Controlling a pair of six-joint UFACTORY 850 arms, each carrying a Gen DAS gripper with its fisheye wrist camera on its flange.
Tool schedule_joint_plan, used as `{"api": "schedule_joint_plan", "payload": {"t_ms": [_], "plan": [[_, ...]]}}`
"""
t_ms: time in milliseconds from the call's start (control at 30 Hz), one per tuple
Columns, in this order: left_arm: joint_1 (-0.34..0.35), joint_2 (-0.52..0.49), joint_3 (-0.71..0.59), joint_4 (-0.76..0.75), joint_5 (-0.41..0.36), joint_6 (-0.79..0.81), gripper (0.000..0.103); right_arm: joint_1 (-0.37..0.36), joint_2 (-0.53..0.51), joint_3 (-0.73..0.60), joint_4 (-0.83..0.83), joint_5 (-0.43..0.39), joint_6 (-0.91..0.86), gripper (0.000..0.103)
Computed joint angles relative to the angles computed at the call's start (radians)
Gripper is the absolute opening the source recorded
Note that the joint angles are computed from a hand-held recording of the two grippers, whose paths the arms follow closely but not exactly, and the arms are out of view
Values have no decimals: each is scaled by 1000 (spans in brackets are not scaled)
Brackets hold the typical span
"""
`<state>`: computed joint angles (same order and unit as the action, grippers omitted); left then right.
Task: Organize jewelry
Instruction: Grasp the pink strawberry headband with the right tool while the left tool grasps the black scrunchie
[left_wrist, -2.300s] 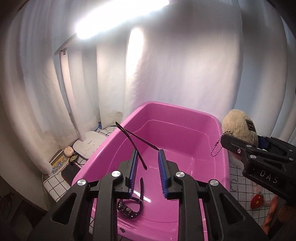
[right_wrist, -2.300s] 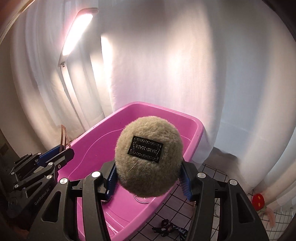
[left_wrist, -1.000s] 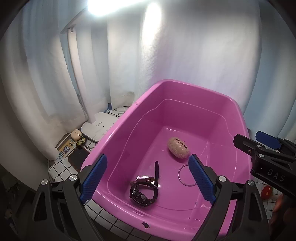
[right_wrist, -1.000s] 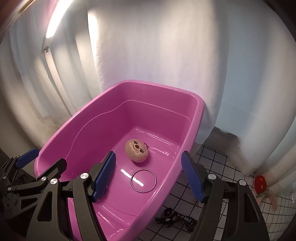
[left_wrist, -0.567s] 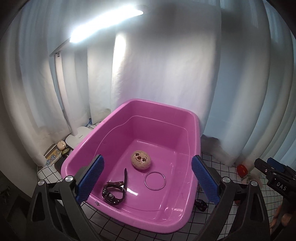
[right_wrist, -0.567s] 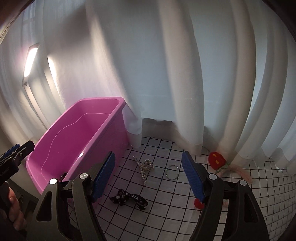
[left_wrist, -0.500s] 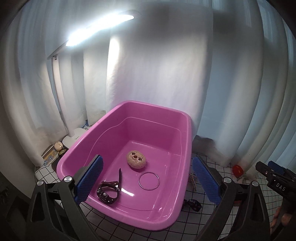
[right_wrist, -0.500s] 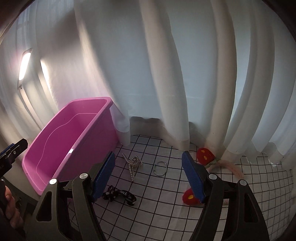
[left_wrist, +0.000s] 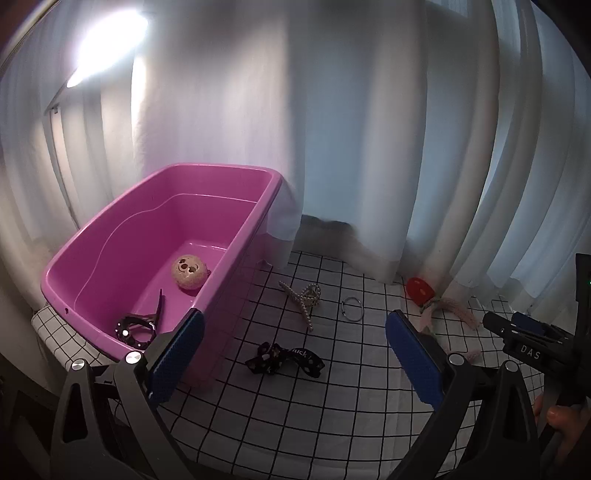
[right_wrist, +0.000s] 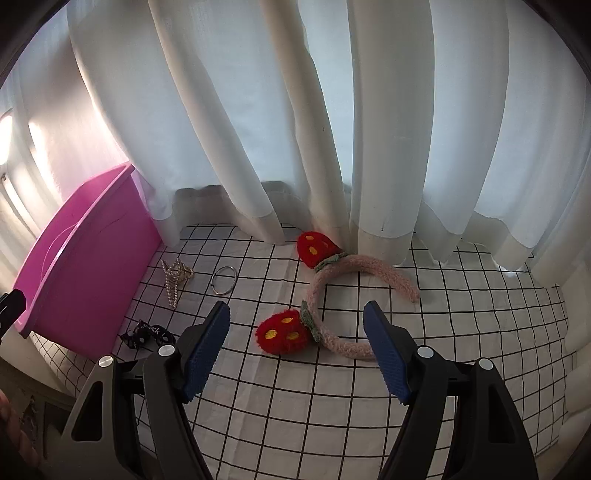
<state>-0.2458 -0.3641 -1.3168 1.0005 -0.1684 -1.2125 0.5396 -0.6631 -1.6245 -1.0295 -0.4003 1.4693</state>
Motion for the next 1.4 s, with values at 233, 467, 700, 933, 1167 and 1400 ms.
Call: {"api": "schedule_joint_plan", "payload": {"t_ms": [233, 467, 700, 933, 1167, 1400], "plan": [[-44, -91, -9, 34, -82, -102, 97, -42, -52, 4, 185, 79, -198, 71], [-50, -217, -65, 91, -157, -192, 97, -64, -121, -39, 272, 126, -314, 71], [-31, -312, -136, 22, -165, -161, 97, -77, -173, -74, 292, 142, -337, 71], [-26, -381, -225, 14, -202, -169, 97, -84, -212, -118, 301, 139, -344, 71], [-21, -424, -276, -47, -222, -111, 97, -93, -260, -193, 404, 123, -427, 71], [-16, -444, -307, -145, -229, -10, 97, -101, -332, -321, 659, 72, -704, 71]]}}
